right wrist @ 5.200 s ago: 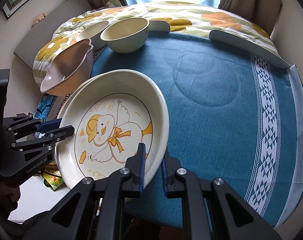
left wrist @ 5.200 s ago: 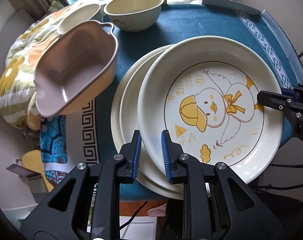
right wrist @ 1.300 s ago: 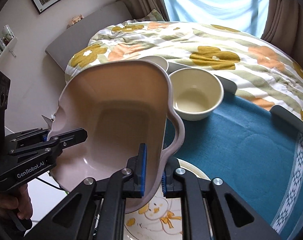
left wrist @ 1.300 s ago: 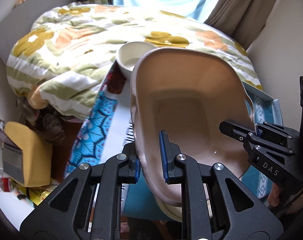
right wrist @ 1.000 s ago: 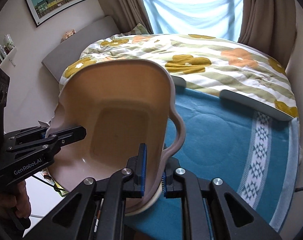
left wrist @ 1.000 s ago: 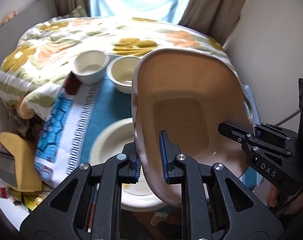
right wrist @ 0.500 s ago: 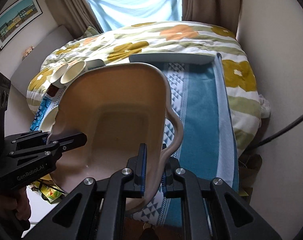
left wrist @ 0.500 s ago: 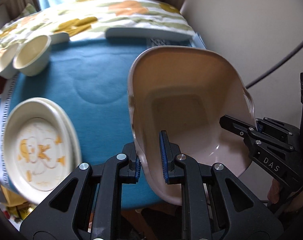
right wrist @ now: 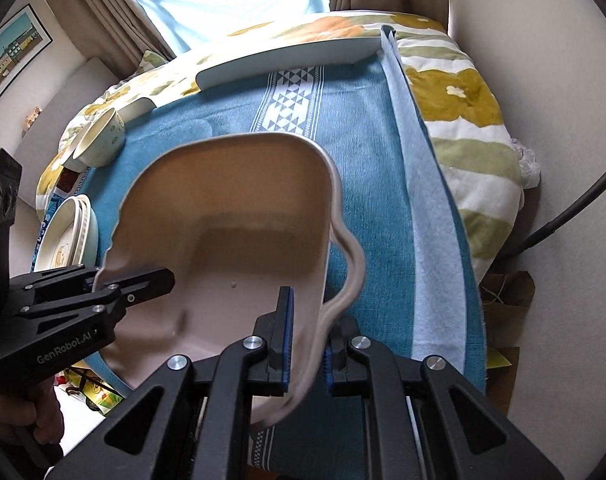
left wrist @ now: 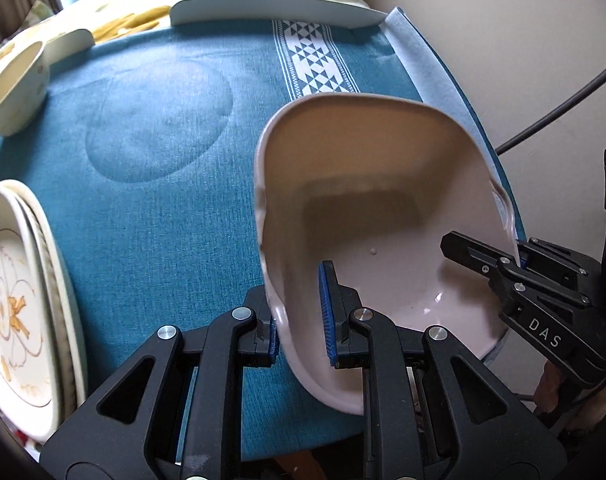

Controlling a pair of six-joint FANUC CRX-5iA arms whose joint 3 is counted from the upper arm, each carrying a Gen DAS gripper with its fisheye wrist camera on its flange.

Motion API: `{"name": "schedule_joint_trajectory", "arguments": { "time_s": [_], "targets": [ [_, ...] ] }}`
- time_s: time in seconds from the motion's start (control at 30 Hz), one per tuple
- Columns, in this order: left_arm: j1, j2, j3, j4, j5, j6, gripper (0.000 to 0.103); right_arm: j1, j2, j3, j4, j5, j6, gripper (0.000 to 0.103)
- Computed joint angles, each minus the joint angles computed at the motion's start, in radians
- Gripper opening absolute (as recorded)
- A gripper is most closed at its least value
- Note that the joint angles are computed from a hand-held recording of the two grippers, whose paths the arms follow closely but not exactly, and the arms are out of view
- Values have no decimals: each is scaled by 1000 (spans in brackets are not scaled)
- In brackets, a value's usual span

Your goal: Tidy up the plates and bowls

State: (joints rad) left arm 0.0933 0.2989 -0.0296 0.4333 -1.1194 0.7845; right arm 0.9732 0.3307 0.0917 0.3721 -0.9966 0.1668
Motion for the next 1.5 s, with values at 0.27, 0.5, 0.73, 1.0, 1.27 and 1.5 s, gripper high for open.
{"name": "schedule_joint_trajectory", "arguments": {
  "time_s": [0.27,0.5,0.73,1.0,1.27,1.5],
  "targets": [
    [-21,21,35,-58,-11,30,15,-16,-9,-18,-35,42,-37,11],
    [-40,16,35,-101,2,18,15,-9,-47,-90,31,97,-181,54],
    [-43,16,38,-99,-14,5,15,-6,-76,-127,62,114,-256,55],
    [-46,5,25,-95,-1,-7,45,-2,-97,-166,68,159,-313,55],
    [-25,-48,-20,-59,26,-42,88,16,-118,-175,108,142,-354,55],
    [77,-190,-54,3,15,-82,88,58,-117,-60,184,7,-263,55]
  ]
}}
